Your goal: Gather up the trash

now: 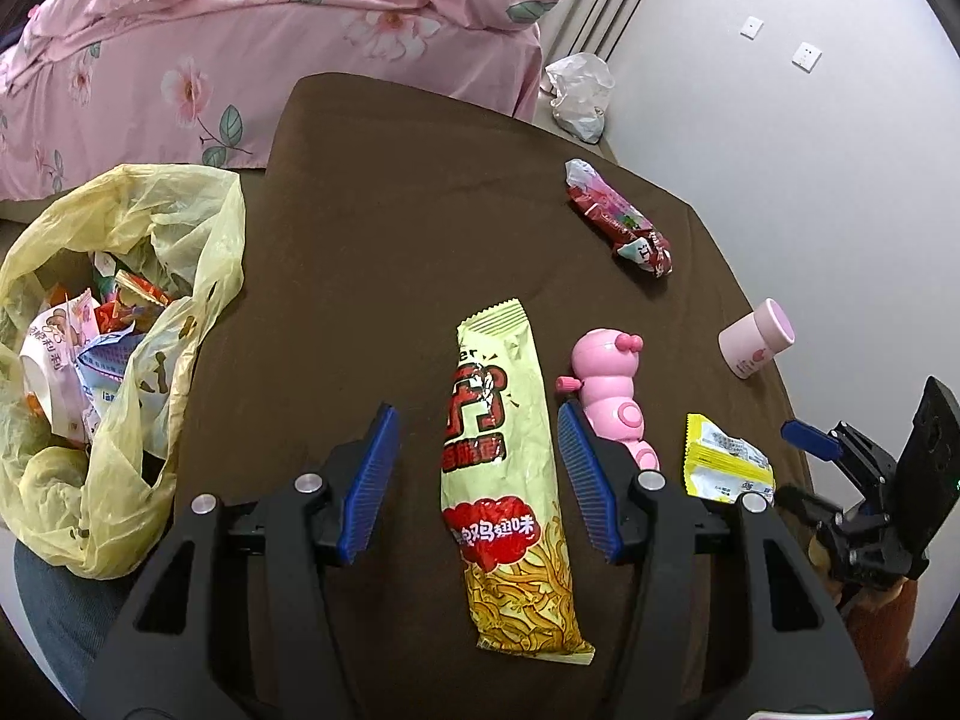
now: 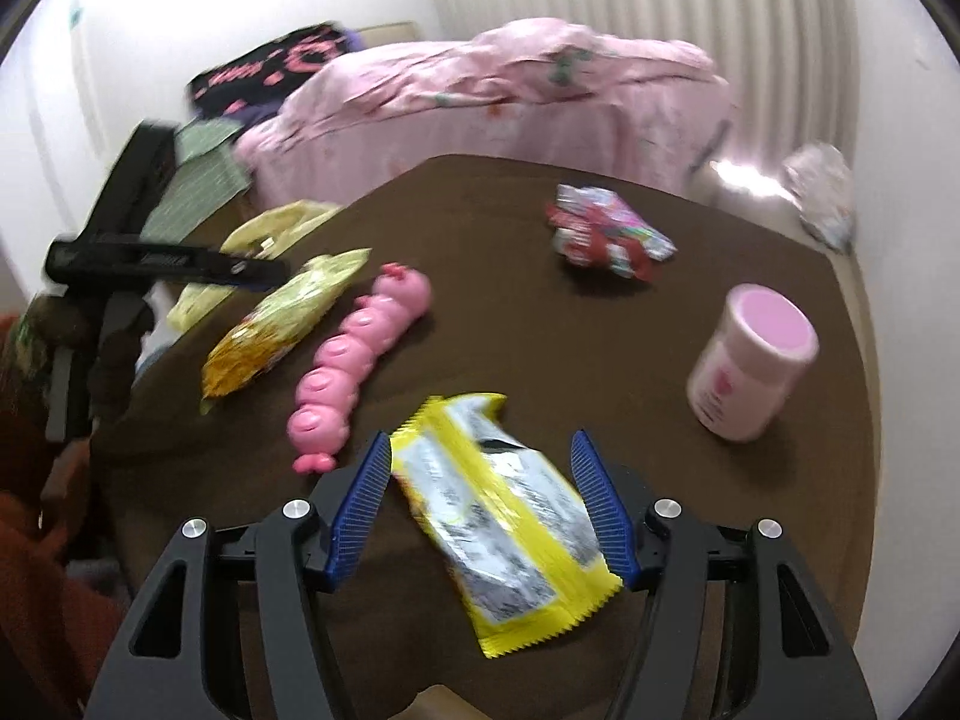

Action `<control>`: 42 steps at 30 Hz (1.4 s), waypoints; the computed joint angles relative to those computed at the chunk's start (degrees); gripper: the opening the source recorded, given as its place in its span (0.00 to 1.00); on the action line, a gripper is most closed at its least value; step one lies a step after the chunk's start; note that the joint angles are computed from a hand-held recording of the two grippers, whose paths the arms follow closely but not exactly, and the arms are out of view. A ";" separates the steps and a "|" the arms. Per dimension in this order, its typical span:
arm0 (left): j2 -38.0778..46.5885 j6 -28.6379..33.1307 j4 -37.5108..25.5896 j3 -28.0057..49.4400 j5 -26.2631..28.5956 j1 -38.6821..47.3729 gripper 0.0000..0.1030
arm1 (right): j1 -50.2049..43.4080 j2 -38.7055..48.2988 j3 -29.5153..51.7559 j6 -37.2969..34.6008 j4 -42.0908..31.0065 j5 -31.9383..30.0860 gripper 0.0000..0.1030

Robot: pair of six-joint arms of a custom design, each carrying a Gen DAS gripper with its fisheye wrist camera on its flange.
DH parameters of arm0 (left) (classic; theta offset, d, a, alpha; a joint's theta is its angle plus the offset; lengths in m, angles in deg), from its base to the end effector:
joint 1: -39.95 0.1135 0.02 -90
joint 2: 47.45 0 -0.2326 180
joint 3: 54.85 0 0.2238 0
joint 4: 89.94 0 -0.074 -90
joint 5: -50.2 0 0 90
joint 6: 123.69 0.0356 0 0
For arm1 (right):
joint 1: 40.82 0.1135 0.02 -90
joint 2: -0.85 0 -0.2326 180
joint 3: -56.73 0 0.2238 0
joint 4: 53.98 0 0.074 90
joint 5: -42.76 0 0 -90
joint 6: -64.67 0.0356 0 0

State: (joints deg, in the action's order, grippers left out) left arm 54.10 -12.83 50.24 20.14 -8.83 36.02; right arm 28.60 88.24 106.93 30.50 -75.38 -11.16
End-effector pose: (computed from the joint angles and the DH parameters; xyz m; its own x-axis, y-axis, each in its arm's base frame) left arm 0.3067 -0.0394 0.1456 -0.7600 0.3583 -0.5423 0.5726 0.7638 -0.2979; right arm 0.1044 0.2185 0.1229 -0.7052 0.0240 -0.7086 -0.1161 0.9820 0.1489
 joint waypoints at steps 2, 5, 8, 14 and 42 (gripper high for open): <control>-0.36 -0.06 0.14 -0.11 0.09 0.12 0.51 | 0.00 2.16 2.76 -4.73 -0.74 -1.46 0.57; -1.12 0.27 0.21 -0.59 0.64 0.46 0.51 | -1.00 8.70 9.98 -9.89 -5.96 -2.01 0.57; -1.59 0.82 0.03 -1.00 0.76 0.45 0.51 | -4.39 14.93 15.71 -16.17 -9.31 -4.47 0.57; -1.22 2.20 -1.96 -0.24 1.88 0.48 0.51 | -12.53 13.08 12.58 -19.80 -5.71 -12.70 0.57; 5.54 0.38 -1.04 5.80 -1.42 -4.58 0.51 | -7.18 0.81 3.70 -5.08 -1.88 -2.26 0.28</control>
State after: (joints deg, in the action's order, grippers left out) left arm 59.64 -12.45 49.20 25.95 -10.26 31.44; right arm 21.43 89.04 110.63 25.42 -77.26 -13.42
